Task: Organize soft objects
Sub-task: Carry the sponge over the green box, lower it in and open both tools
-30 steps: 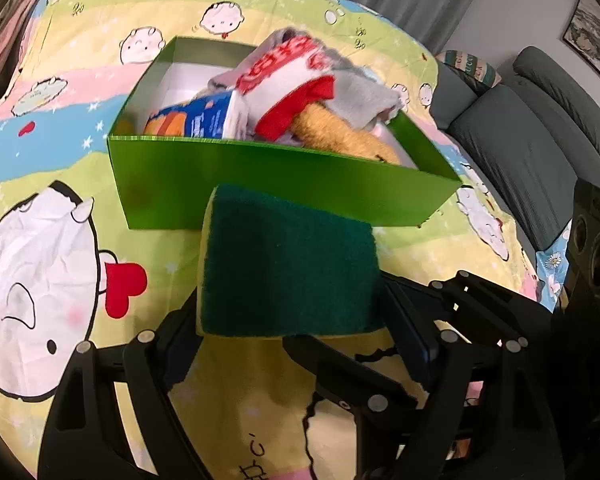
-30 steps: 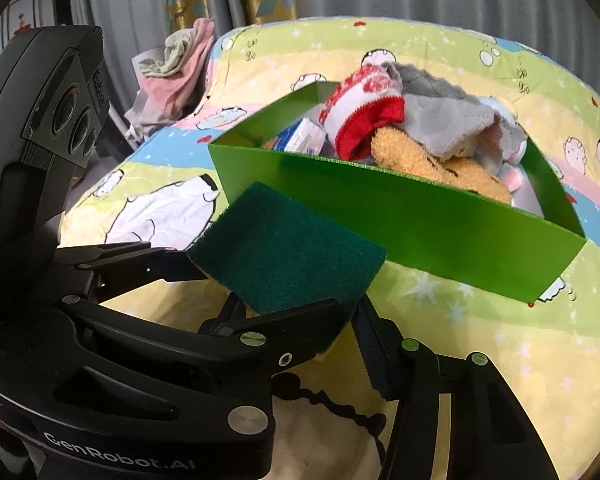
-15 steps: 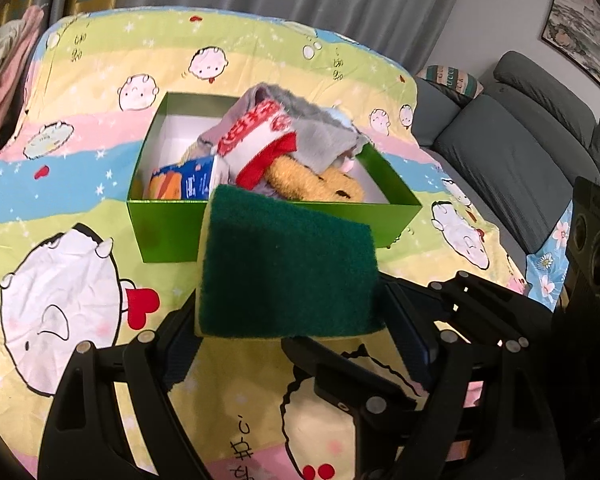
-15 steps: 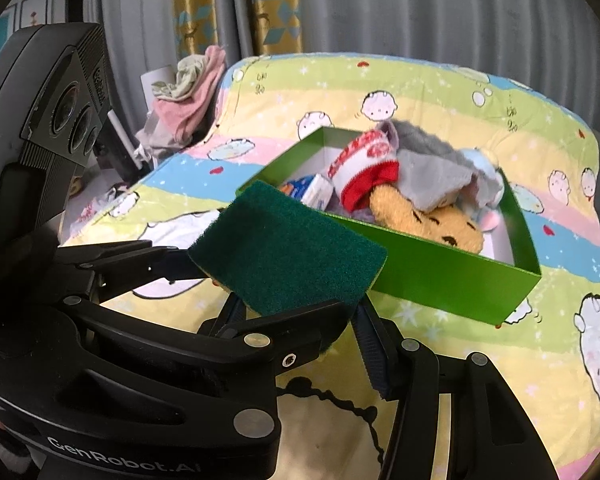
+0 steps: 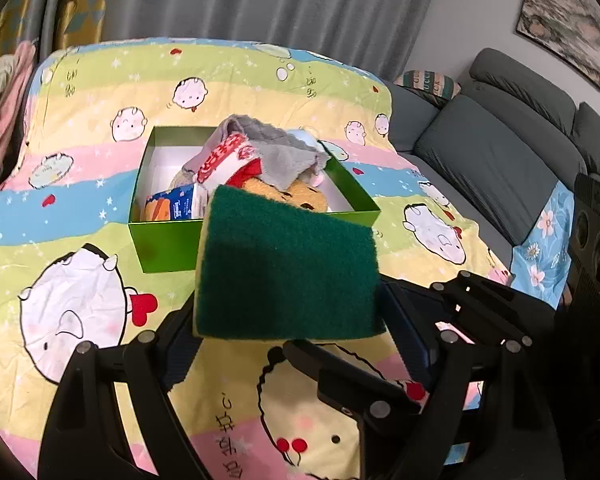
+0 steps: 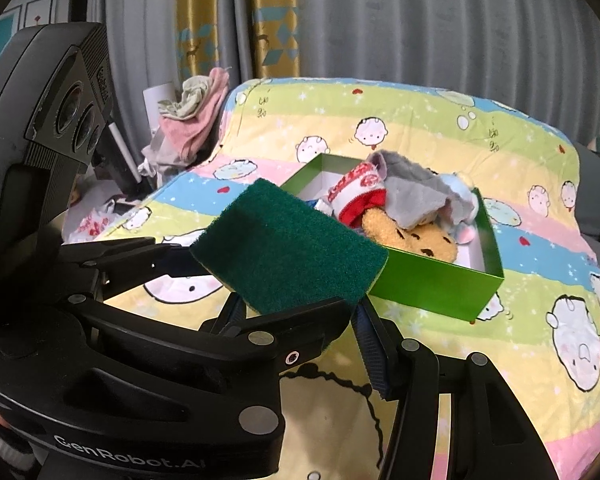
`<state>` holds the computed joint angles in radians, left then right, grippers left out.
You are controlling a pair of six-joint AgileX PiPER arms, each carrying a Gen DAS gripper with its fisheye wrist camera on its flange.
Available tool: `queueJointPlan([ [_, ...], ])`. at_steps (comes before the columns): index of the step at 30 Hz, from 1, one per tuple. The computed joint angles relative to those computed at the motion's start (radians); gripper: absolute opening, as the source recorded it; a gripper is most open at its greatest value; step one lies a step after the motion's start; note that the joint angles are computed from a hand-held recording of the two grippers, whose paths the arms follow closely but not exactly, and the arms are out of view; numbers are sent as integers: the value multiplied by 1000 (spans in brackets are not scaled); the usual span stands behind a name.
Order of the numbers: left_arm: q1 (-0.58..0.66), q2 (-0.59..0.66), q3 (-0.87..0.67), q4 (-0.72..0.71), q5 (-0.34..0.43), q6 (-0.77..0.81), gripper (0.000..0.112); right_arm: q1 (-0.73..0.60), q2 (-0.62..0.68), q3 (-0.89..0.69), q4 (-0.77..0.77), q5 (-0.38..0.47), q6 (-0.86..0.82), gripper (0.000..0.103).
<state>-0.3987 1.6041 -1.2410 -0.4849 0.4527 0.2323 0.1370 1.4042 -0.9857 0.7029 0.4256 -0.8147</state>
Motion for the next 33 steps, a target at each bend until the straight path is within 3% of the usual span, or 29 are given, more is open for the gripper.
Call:
queueJointPlan([
  [6, -74, -83, 49, 243, 11, -227, 84, -10, -97, 69, 24, 43, -30, 56],
  [18, -251, -207, 83, 665, 100, -661, 84, -160, -267, 181, 278, 206, -274, 56],
  [26, -359, -184, 7, 821, 185, -799, 84, -296, -325, 212, 379, 314, -376, 56],
  [33, -419, -120, -135, 923, 253, -838, 85, -414, -305, 148, 446, 408, -445, 56],
])
